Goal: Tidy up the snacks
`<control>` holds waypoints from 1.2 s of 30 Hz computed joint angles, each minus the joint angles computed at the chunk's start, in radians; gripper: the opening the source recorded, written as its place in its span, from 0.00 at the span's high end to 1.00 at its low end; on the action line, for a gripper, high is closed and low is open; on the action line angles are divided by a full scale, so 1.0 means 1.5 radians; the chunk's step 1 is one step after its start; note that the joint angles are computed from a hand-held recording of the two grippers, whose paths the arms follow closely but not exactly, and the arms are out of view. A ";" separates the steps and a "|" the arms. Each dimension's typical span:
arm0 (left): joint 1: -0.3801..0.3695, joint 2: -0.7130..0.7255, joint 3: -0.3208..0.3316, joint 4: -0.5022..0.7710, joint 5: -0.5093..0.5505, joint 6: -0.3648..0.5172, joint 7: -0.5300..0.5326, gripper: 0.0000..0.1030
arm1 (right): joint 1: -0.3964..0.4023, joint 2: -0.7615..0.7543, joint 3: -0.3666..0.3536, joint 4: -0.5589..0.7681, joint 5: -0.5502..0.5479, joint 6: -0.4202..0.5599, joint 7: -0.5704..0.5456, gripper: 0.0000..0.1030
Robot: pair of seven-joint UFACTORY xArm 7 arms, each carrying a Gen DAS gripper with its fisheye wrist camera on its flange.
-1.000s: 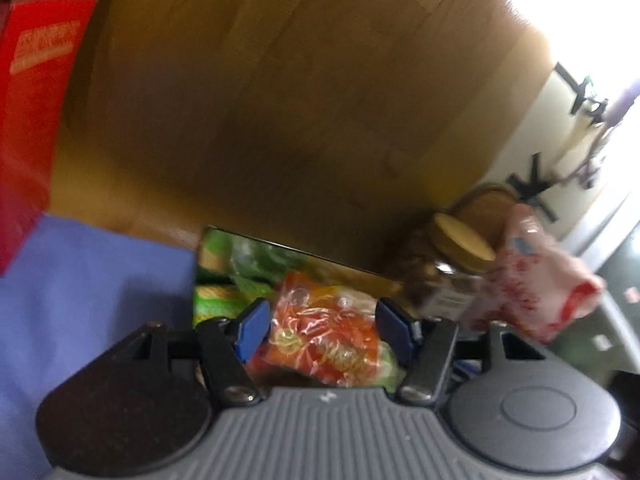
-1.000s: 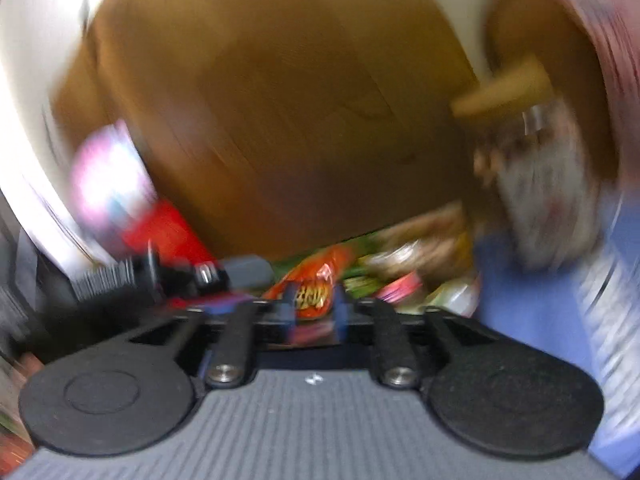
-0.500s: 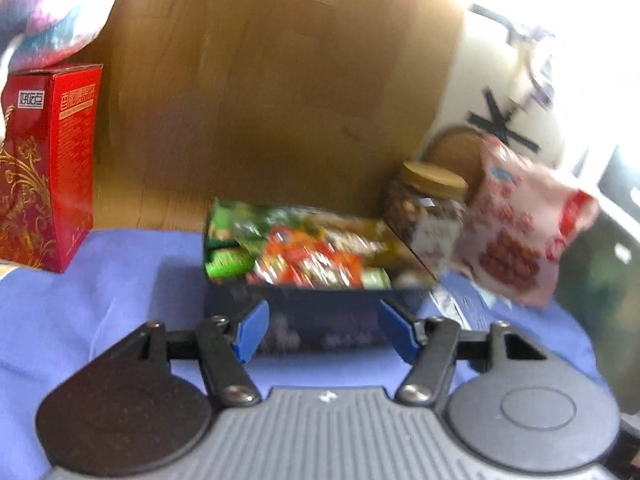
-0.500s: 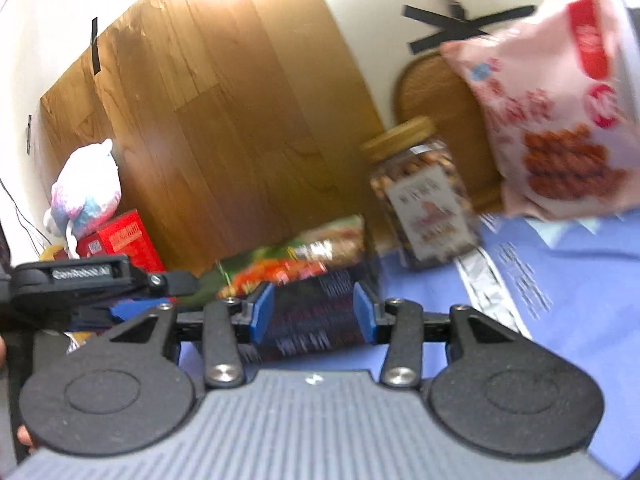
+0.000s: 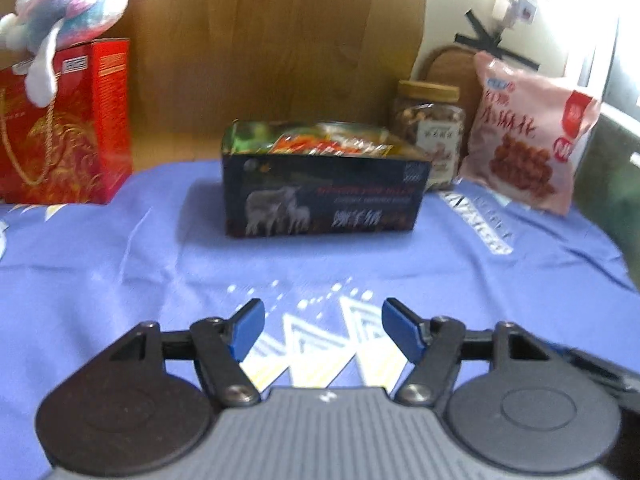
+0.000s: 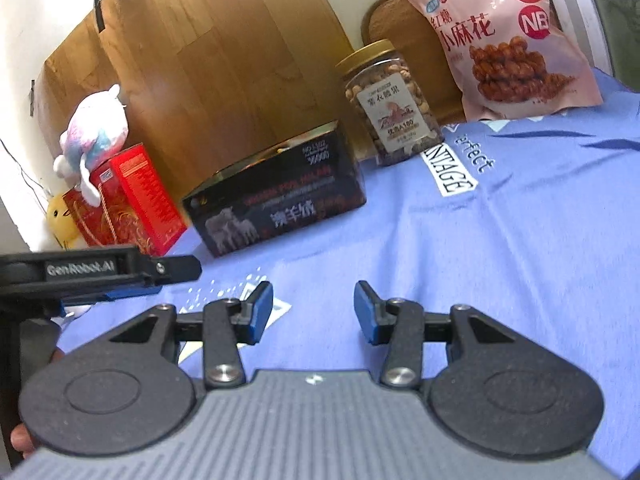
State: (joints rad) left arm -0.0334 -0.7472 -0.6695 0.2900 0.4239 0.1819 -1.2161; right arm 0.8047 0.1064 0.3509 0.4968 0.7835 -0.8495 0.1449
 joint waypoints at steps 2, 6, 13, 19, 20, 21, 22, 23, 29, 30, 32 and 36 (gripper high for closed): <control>-0.006 -0.009 -0.010 0.000 0.001 0.027 -0.005 0.36 | 0.005 0.001 0.004 -0.004 0.005 -0.008 -0.002 0.54; -0.019 -0.020 -0.023 0.001 0.016 0.072 -0.023 0.25 | 0.014 0.001 0.008 -0.008 0.016 -0.022 -0.016 0.54; -0.030 -0.013 -0.024 0.012 0.055 0.112 -0.045 0.23 | 0.020 0.012 0.009 -0.012 0.016 -0.047 -0.016 0.54; -0.028 -0.007 -0.029 0.022 0.092 0.140 -0.068 0.10 | 0.026 0.020 0.009 -0.012 0.016 -0.067 -0.024 0.54; -0.029 -0.003 -0.028 0.024 0.098 0.144 -0.070 0.07 | 0.026 0.021 0.009 -0.013 0.014 -0.071 -0.024 0.53; -0.028 -0.001 -0.025 0.025 0.105 0.144 -0.071 0.05 | 0.027 0.021 0.009 -0.014 0.013 -0.075 -0.024 0.53; -0.029 0.001 -0.025 0.026 0.110 0.148 -0.075 0.04 | 0.027 0.022 0.009 -0.014 0.013 -0.078 -0.025 0.53; -0.030 0.004 -0.025 0.029 0.113 0.155 -0.079 0.03 | 0.028 0.022 0.009 -0.014 0.013 -0.080 -0.026 0.53; -0.039 0.019 -0.013 0.034 0.139 0.171 -0.096 0.00 | 0.029 0.023 0.010 -0.016 0.012 -0.088 -0.026 0.51; -0.042 0.022 -0.011 0.036 0.143 0.177 -0.098 0.00 | 0.029 0.023 0.010 -0.017 0.011 -0.088 -0.025 0.51; -0.047 0.027 -0.003 0.036 0.150 0.178 -0.100 0.00 | 0.029 0.024 0.010 -0.018 0.011 -0.090 -0.023 0.48; -0.056 0.036 0.004 0.039 0.162 0.190 -0.109 0.00 | 0.030 0.024 0.011 -0.018 0.014 -0.094 -0.022 0.44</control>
